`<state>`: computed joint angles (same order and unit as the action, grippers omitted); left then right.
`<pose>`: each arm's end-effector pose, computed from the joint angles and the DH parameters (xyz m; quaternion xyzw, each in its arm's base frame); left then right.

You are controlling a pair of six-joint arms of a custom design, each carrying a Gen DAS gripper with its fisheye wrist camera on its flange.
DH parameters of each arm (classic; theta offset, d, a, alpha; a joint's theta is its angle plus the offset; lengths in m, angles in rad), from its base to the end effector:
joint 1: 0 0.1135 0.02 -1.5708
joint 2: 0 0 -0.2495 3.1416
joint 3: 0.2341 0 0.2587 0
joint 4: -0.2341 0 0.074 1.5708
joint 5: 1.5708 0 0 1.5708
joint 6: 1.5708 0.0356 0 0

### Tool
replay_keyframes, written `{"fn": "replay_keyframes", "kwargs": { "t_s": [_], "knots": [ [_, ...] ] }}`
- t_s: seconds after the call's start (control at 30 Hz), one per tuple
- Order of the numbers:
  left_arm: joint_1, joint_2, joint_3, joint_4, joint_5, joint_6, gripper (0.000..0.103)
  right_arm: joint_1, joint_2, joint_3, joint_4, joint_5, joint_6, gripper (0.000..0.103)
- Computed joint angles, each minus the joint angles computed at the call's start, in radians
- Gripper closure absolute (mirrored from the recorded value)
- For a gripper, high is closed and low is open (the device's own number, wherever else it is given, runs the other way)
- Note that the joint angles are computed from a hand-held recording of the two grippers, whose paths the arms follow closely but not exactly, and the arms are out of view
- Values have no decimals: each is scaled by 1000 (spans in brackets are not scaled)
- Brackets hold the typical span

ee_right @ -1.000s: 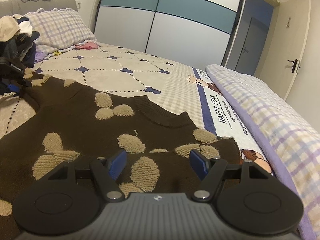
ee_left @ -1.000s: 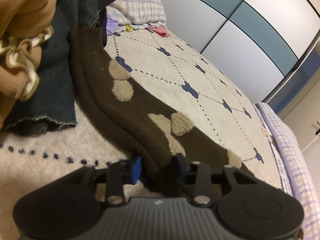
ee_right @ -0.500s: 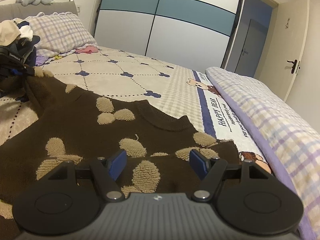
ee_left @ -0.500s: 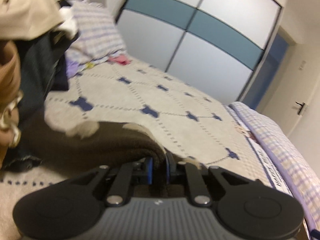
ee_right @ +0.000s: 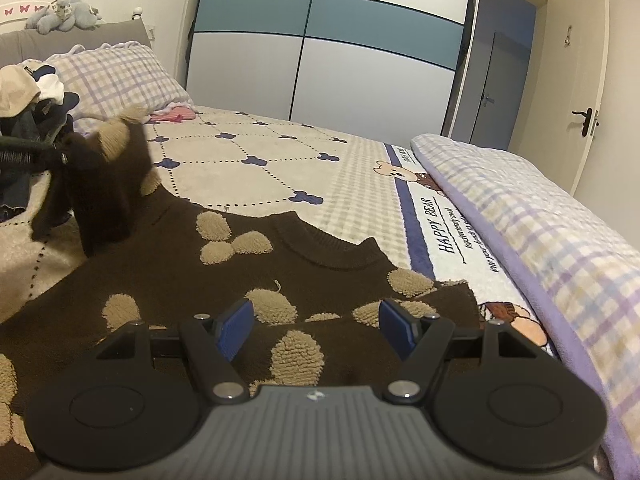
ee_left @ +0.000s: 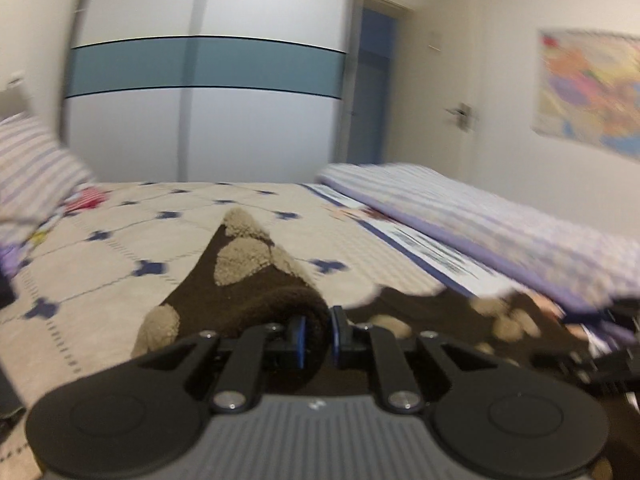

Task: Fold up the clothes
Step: 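Lift the cuff with the left gripper and fold the sleeve across the body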

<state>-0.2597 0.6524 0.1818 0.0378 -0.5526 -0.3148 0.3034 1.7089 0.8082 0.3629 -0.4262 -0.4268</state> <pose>0.1671 -0.0251 0.1606 -0.1692 0.8061 0.0735 0.5622 0.3287 0.1183 0.1462 -0.4010 0.7566 0.1538 0.4931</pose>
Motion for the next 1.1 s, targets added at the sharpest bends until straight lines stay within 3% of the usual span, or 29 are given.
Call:
{"fn": "replay_keyframes", "kwargs": {
  "t_s": [0.4,0.5,0.53,0.6,0.67,0.73,0.9,1.1],
  "knots": [
    [-13,361,39,123,212,-3,87,-3,2,4,-21,-8,-5,31],
    [-3,372,36,118,241,-45,80,3,4,5,-22,-6,-11,31],
    [-8,353,34,99,244,-66,75,4,5,5,-21,-6,-12,31],
    [-20,308,31,56,246,-110,48,4,7,7,-19,-8,-11,31],
    [-44,220,24,-9,229,-166,14,2,10,11,-22,-10,-8,31],
    [-72,171,29,-55,184,-210,6,0,12,14,-24,-10,-4,31],
    [-14,88,64,-209,149,-329,3,-2,2,11,-25,-21,10,31],
    [157,161,36,-109,183,-481,8,1,-11,-7,-22,-14,-5,31]
  ]
}}
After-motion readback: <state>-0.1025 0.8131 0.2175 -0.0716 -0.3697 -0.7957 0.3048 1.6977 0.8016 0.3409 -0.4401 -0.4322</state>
